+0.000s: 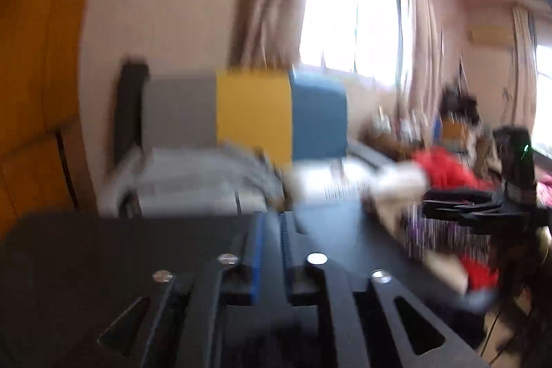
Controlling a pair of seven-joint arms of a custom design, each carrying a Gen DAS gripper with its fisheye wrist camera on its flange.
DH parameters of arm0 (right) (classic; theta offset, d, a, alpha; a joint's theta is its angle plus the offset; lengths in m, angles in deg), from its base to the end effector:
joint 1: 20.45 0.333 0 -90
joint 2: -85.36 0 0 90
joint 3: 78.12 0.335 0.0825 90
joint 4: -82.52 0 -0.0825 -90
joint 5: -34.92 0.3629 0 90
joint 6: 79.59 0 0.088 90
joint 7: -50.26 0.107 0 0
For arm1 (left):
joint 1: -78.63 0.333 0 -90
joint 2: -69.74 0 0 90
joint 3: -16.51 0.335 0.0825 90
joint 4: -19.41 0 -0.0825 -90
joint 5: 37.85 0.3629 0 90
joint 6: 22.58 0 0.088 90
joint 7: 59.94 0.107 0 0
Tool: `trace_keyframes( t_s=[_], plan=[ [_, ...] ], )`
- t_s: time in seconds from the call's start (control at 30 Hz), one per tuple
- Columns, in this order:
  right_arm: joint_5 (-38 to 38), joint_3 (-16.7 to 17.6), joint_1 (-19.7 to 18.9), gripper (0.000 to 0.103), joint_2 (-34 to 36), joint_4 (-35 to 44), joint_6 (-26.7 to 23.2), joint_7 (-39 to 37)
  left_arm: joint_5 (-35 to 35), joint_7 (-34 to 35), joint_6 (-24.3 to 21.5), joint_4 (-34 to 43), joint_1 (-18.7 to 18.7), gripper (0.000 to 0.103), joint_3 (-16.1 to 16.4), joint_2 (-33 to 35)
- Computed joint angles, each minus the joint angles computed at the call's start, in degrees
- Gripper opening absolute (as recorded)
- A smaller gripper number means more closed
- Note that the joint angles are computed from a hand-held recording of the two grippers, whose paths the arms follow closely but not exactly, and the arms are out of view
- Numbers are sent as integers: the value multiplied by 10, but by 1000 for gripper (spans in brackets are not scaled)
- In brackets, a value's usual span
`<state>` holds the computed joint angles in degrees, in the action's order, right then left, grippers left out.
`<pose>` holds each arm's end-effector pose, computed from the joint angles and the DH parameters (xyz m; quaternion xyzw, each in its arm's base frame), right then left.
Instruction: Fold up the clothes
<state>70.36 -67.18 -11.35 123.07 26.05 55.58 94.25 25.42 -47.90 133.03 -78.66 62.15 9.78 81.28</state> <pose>0.7425 0.2149 0.5887 -0.8175 0.3393 -0.1142 0.4511 0.5862 -0.2786 0.5725 -0.6454 0.5723 -0.3720 0.3429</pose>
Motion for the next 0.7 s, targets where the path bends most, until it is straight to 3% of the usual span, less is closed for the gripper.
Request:
trace_keyframes(
  t_s=[0.1, 0.2, 0.23, 0.33, 0.4, 0.47, 0.57, 0.7],
  plan=[
    [-30, -24, -9, 93, -29, -88, -32, -12, -132, 124, 2, -26, 26, 24, -22, 23],
    [-79, -49, -1, 93, -11, -90, -72, 7, -272, 282, -9, -8, 55, 28, -53, 64],
    [-92, -55, 2, 93, -1, -86, -77, 15, -290, 301, -10, -11, 53, 33, -55, 67],
    [-123, -62, 8, 93, 60, -2, -138, 63, -360, 394, -25, 18, 62, 56, -71, 97],
    [-147, -64, 13, 95, 101, 64, -187, 88, -399, 457, -52, 46, 65, 56, -81, 120],
    [-168, -68, 21, 103, 106, 67, -185, 79, -431, 500, -86, 76, 64, 57, -82, 142],
    [-181, -66, 25, 103, 84, 17, -138, 55, -475, 538, -124, 101, 58, 57, -77, 167],
    [-174, -62, 19, 103, 88, 22, -139, 63, -479, 530, -102, 84, 35, 55, -56, 159]
  ],
)
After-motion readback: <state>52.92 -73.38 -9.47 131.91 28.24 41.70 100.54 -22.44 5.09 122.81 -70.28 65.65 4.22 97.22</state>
